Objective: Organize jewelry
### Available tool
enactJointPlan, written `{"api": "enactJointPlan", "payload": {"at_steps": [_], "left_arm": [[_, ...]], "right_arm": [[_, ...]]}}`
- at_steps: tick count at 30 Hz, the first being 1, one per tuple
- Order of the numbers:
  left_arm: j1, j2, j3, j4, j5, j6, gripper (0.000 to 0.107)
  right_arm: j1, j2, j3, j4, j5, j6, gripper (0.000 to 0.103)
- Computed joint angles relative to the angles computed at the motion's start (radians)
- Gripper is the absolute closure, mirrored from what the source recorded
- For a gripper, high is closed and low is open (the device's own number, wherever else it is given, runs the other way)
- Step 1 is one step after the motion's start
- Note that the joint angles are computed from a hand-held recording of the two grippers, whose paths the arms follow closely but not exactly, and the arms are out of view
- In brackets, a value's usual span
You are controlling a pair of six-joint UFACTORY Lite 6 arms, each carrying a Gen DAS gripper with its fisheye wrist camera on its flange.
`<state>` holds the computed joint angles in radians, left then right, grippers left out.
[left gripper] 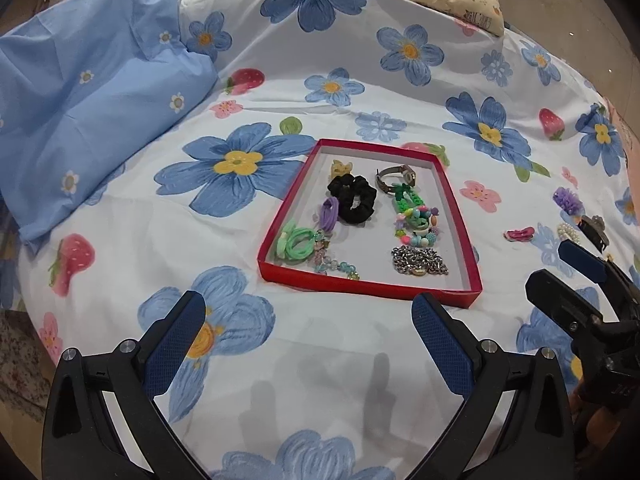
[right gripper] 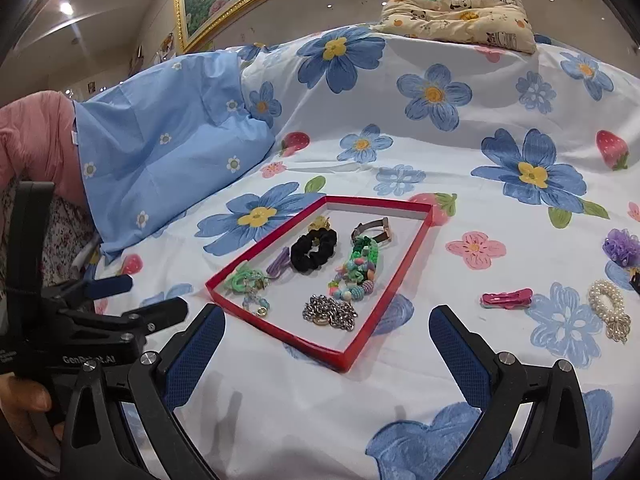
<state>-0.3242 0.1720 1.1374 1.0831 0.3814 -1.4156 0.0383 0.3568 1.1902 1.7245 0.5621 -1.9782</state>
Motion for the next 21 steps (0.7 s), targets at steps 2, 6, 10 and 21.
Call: {"api": "enactJointPlan", "payload": {"at_steps": [2, 6, 10, 21], "left_arm": [[-0.001, -0.016, -0.017, 0.017, 0.004, -0.022, 0.004], [-0.002, -0.036, -0.037, 0.021, 0.01, -0.03, 0.004], [-0.012, -0.039, -0.035, -0.015, 0.038, 0.009, 0.004], [-0.042, -0.074, -0.048, 0.008, 0.077, -0.002, 0.004]], "right_arm": [[-0.003, -0.008, -0.012, 0.002, -0.001, -0.003, 0.0], [-0.011, -0.012, -0.016, -0.017, -0.006, 0.024, 0.0], [-0.016, 0.001, 0.007, -0.085, -0.011, 0.103, 0.0], [0.0, -0.012, 0.014, -0.162, -0.037, 0.195, 0.0]]}}
